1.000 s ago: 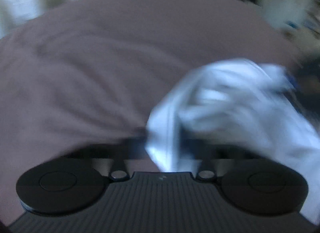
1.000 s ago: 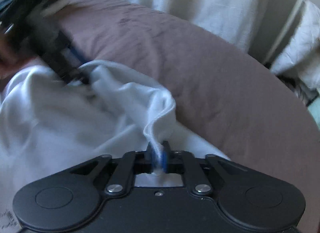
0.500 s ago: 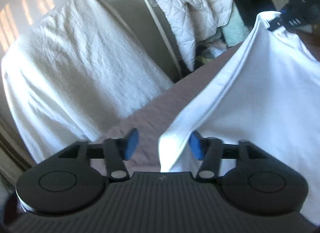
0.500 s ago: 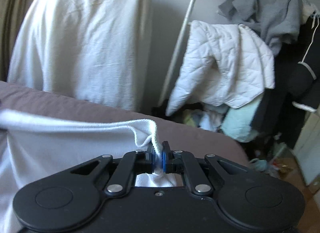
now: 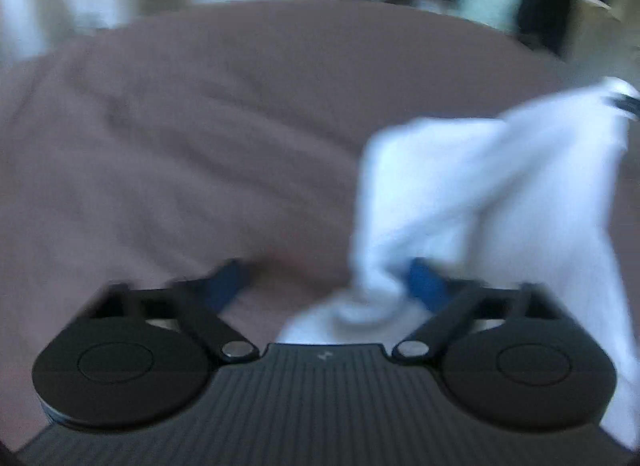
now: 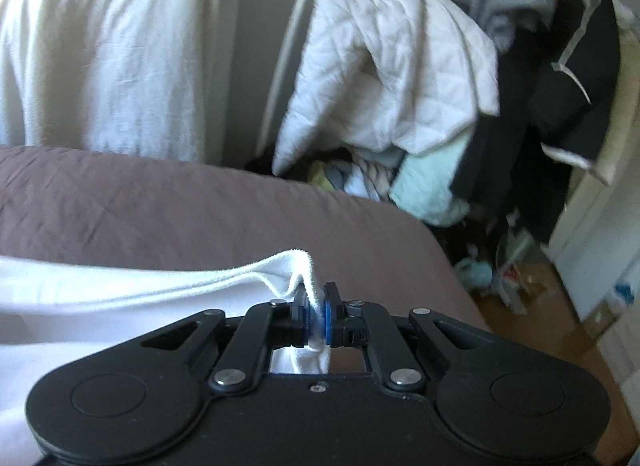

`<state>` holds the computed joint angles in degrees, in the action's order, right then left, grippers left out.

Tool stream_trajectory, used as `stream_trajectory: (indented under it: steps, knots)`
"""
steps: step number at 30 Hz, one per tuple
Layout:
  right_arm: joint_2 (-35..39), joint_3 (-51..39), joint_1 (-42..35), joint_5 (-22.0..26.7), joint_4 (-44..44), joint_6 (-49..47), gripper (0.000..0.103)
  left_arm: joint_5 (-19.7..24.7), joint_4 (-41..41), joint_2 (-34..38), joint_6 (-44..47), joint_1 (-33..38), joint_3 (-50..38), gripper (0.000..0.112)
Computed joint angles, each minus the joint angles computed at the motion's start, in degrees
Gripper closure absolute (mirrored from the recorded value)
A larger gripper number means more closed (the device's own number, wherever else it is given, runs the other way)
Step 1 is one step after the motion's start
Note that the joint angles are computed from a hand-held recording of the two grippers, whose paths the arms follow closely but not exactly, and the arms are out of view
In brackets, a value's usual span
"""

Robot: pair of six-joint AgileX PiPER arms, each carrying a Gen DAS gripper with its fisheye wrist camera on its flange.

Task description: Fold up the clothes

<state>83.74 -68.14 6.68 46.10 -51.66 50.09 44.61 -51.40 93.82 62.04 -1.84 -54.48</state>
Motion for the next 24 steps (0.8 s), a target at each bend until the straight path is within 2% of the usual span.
stream_trajectory:
  steps: [1, 4, 6, 7, 10, 11, 13, 16, 18, 19, 20, 22, 23, 24]
  knots:
    - [-0.32, 0.6, -0.79, -0.3, 0.94, -0.01, 0.096, 1.67, -2.38, -2.3, 4.26, 0.26, 2.88, 0.104]
    - [-0.43, 2.66, -1.88, 0.06, 2.39, -1.23, 0.096, -2.06, -8.35, -14.39, 14.92, -3.29, 15.47, 0.105]
    - [-0.54, 4.16, -2.31, 0.27, 2.96, -2.09, 0.096, -4.41, -5.08, -20.28, 14.15, -8.36, 20.35, 0.105]
    - [-0.79, 4.95, -2.64, 0.2, 3.29, -2.36, 0.096, -6.33, -0.5, -22.61, 10.41, -12.36, 21.85, 0.104]
    - [-2.39, 7.05, -4.04, -0.87, 5.09, -2.92, 0.096, -9.21, 10.61, -29.2, 4.51, -19.79, 25.44, 0.096]
    - [-2.98, 7.7, -4.58, -1.27, 5.71, -3.04, 0.096, -8.71, 12.19, -31.69, 4.58, -19.76, 26.15, 0.083]
    - [-4.16, 8.95, -5.71, -2.06, 7.02, -3.4, 0.096, -3.41, 9.09, -34.01, 10.19, -13.39, 25.56, 0.062]
    - [-5.17, 10.34, -6.34, -2.72, 7.88, -3.46, 0.096, 5.49, 1.29, -32.86, 17.33, -1.26, 22.51, 0.059]
    - [-5.4, 10.64, -6.26, -2.82, 8.11, -2.91, 0.096, 5.37, -3.52, -29.72, 20.12, 2.2, 20.74, 0.049]
    - [-5.41, 10.7, -6.1, -2.72, 8.04, -2.6, 0.096, 3.22, -5.94, -27.5, 22.04, 2.09, 19.78, 0.035]
    - [-5.49, 10.78, -5.94, -2.67, 7.94, -2.46, 0.096, 0.89, -6.36, -24.59, 23.52, 0.74, 18.26, 0.026]
    - [-5.57, 10.93, -5.72, -2.82, 7.65, -2.1, 0.096, -1.37, -5.3, -18.28, 24.81, -1.38, 14.5, 0.026]
    - [-5.67, 11.09, -5.86, -3.09, 7.8, -1.85, 0.096, 0.56, -4.37, -15.08, 22.58, -1.3, 11.75, 0.026]
    - [-5.79, 11.33, -5.99, -3.42, 8.03, -1.6, 0.096, 4.69, -2.89, -10.96, 18.18, -0.71, 7.92, 0.026]
